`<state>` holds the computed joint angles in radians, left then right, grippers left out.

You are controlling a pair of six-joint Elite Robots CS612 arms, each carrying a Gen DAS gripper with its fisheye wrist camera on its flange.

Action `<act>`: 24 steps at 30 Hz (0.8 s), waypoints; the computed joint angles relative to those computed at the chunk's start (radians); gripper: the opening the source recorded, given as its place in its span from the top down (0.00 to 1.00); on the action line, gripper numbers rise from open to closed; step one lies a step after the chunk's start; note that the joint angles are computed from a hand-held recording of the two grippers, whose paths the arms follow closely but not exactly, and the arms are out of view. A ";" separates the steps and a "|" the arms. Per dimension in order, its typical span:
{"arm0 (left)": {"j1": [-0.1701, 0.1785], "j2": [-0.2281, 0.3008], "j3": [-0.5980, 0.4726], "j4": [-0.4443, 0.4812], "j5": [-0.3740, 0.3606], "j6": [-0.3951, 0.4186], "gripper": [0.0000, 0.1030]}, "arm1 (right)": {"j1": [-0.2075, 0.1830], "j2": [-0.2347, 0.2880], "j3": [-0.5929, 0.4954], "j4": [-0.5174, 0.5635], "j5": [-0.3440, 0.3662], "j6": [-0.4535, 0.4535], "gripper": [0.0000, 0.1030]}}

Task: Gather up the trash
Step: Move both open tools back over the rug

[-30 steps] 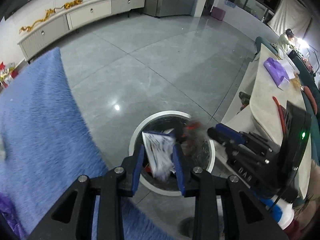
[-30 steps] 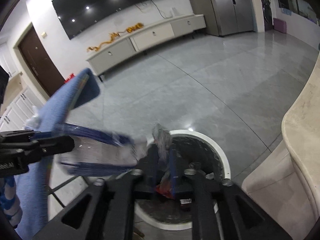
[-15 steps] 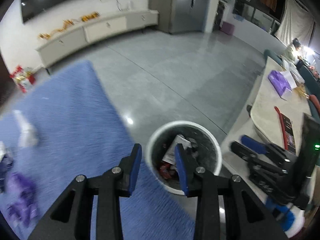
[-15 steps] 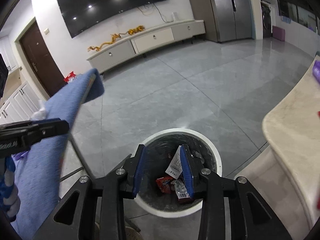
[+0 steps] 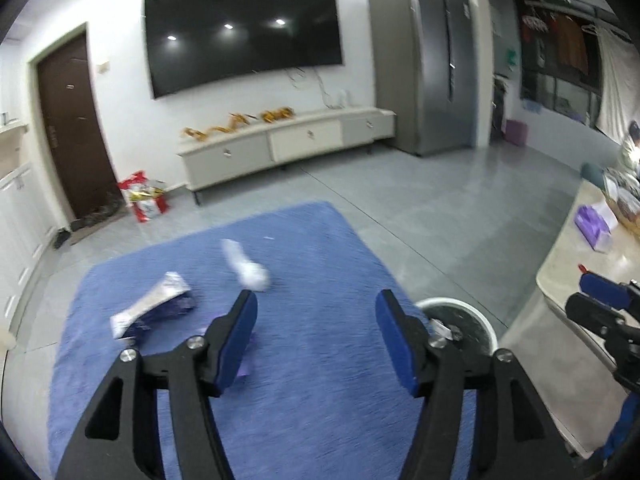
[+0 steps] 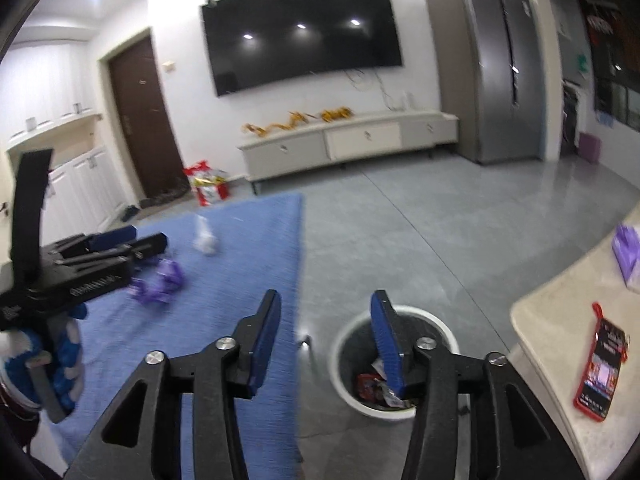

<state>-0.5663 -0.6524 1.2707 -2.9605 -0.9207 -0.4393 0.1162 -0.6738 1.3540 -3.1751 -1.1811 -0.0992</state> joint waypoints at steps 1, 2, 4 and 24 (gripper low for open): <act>-0.002 -0.015 0.028 -0.018 0.024 -0.007 0.38 | 0.006 -0.007 0.008 -0.012 0.009 -0.008 0.48; -0.002 -0.031 0.055 -0.033 0.046 -0.015 0.38 | 0.013 -0.014 0.013 -0.021 0.016 -0.017 0.47; -0.003 -0.052 0.091 -0.053 0.074 -0.029 0.37 | 0.028 -0.026 0.020 -0.026 0.034 -0.037 0.46; 0.015 -0.208 0.402 -0.152 0.251 -0.227 0.24 | 0.147 -0.053 0.010 -0.020 0.038 -0.129 0.22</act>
<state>-0.5511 -0.8607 1.6723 -3.1128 -0.6700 -0.6667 0.2628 -0.7268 1.3643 -3.1951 -1.1427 -0.2278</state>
